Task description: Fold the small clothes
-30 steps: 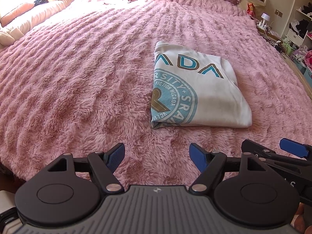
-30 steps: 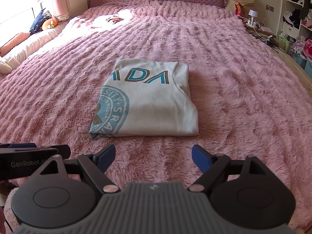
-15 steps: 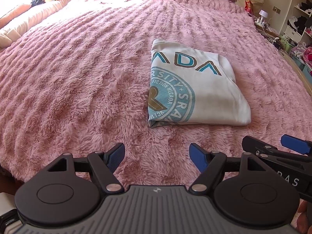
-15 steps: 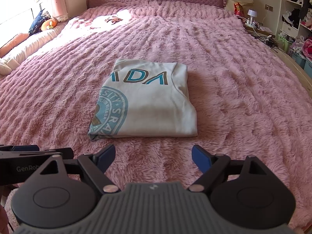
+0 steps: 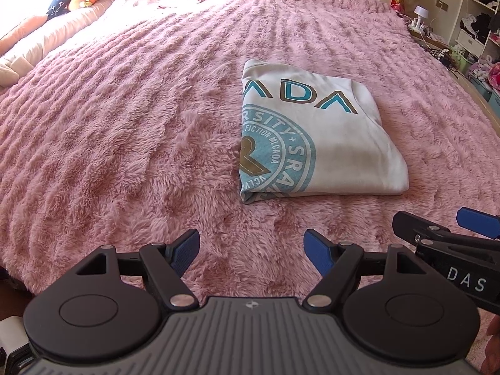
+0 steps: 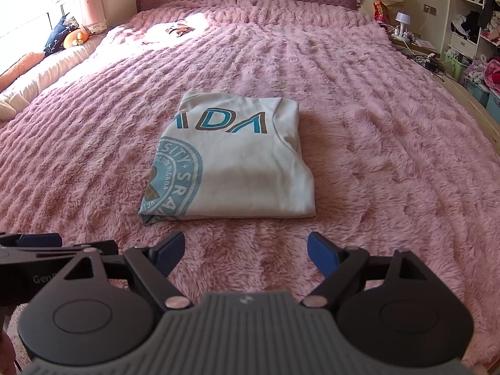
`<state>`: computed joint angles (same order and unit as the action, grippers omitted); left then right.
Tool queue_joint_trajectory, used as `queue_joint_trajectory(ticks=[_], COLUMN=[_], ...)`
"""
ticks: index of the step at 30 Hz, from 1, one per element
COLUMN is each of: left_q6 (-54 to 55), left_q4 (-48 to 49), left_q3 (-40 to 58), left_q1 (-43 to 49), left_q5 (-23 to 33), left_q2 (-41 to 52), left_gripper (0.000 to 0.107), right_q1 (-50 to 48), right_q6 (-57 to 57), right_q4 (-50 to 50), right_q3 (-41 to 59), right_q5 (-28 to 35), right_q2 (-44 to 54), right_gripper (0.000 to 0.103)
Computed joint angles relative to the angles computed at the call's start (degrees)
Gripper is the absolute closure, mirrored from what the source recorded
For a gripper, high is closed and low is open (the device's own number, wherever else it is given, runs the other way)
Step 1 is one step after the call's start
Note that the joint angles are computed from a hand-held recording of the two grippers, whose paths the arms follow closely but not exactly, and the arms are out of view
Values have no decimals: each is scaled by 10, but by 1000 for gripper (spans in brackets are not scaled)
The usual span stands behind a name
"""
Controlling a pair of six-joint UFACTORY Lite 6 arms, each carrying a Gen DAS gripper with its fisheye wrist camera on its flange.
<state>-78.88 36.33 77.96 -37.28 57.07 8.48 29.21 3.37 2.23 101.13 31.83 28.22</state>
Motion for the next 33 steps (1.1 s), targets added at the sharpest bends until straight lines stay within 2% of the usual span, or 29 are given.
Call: queue_joint_trajectory(ticks=[19,23,33], left_q6=[1,-13,-49], left_q4=[-17,2,52], left_q3=[-14,-15,-28], left_q1=[15,7,-9], left_q5=[-23,-19,-23], left_q2=[-4,-1,-6], left_gripper=[14,11,12], right_q1=[-2,-3,-4], right_q6=[2,4,18], right_q4=[-2,-3,-13], right_q3=[8,7,9], right_q5=[3,2,2], right_q2=[14,16,21], right_gripper=[22,22,21])
